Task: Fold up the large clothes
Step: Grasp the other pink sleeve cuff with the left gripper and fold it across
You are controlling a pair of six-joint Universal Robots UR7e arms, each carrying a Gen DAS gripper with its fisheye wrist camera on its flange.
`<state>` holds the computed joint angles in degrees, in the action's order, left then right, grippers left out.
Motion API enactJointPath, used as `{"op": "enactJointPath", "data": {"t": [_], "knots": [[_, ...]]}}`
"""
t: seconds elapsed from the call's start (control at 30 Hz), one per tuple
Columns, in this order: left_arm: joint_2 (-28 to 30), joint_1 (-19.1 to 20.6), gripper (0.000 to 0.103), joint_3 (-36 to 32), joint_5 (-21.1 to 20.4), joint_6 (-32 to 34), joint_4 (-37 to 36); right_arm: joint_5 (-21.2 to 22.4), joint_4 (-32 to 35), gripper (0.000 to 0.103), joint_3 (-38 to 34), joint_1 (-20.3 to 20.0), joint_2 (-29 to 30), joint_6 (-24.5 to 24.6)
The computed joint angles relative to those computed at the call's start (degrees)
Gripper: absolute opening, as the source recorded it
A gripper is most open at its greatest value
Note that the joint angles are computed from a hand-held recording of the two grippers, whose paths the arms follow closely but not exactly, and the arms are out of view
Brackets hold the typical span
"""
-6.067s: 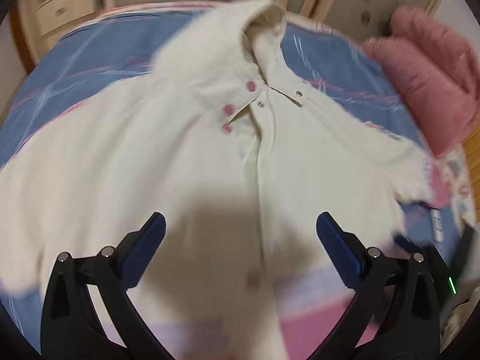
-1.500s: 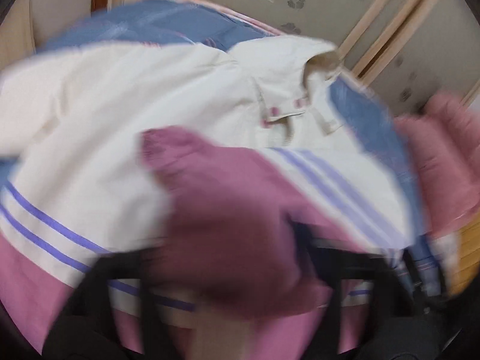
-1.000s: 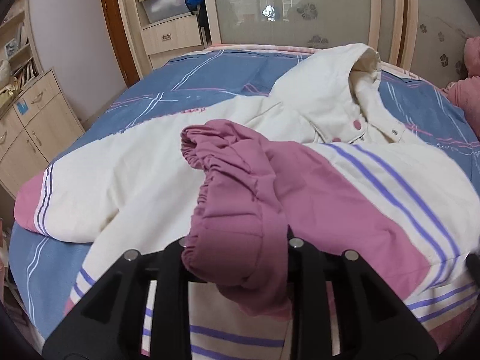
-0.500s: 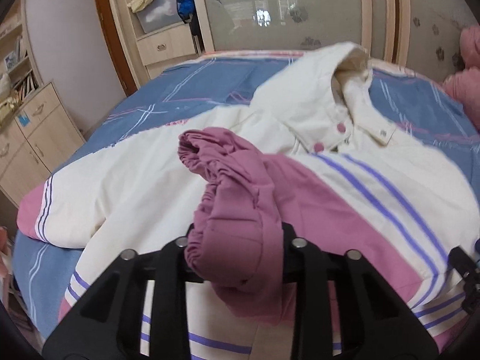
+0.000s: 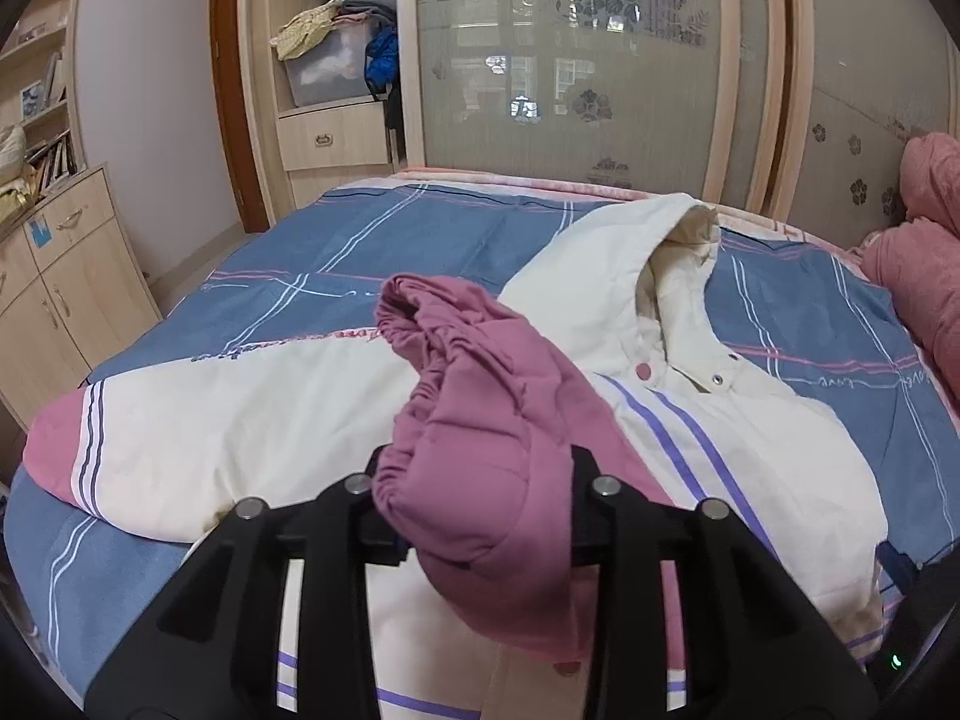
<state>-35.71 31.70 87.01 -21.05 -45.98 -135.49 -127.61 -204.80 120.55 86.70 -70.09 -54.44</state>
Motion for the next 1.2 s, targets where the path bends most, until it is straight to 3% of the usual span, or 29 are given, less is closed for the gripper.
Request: {"op": "enactJointPath", "data": {"t": [0.07,0.2,0.27,0.4,0.5,0.53,0.67,0.7,0.77,0.87,0.97,1.07,1.17,1.2], "knots": [[0.1,0.0,0.035,0.1,0.4,-0.6,1.7,-0.9,-0.5,0.098,-1.2,-0.6,0.0,2.2],[0.0,1.5,0.04,0.9,-4.1,0.2,-1.8,1.2,10.6,0.069,-2.0,-2.6,-5.8,14.2],[0.7,2.1,0.041,0.6,-6.2,0.2,-2.7,1.4,13.1,0.063,-2.4,-3.1,-7.5,17.9],[5.4,3.0,0.043,-5.6,-5.9,-4.2,10.7,-2.1,20.0,0.065,-4.1,-3.7,-8.0,21.3],[5.7,3.8,0.046,-5.6,-7.2,-5.0,10.4,-2.1,23.7,0.067,-4.2,-3.3,-9.1,20.5],[5.5,4.2,0.049,-5.2,-7.8,-5.1,9.6,-1.0,24.3,0.067,-3.5,-3.0,-10.6,21.3],[5.1,5.2,0.057,-4.0,-9.0,-7.2,9.8,13.0,16.8,0.067,2.3,-3.0,-17.6,20.6],[5.0,5.4,0.058,-3.7,-9.5,-8.0,9.6,18.1,13.2,0.067,3.7,-3.9,-18.4,19.5],[4.7,5.8,0.06,-2.7,-11.1,-10.0,8.5,23.0,13.0,0.067,3.5,-5.7,-18.0,19.2],[4.2,6.3,0.062,-1.6,-12.7,-10.7,7.1,18.5,24.9,0.067,-1.7,-8.0,-14.4,24.4],[4.5,6.3,0.066,-1.9,-12.6,-10.2,7.9,8.1,27.6,0.058,-5.5,-7.3,-9.6,23.8],[5.2,6.1,0.066,-2.8,-11.7,-10.6,10.0,7.2,28.7,0.058,-5.2,-6.6,-10.8,27.2],[5.7,5.9,0.067,-3.1,-10.8,-11.1,11.2,14.9,22.1,0.059,-1.6,-6.8,-14.0,24.9],[5.7,5.9,0.068,-3.2,-10.6,-11.2,11.4,14.6,19.2,0.059,-1.1,-6.4,-13.7,23.2]]}}
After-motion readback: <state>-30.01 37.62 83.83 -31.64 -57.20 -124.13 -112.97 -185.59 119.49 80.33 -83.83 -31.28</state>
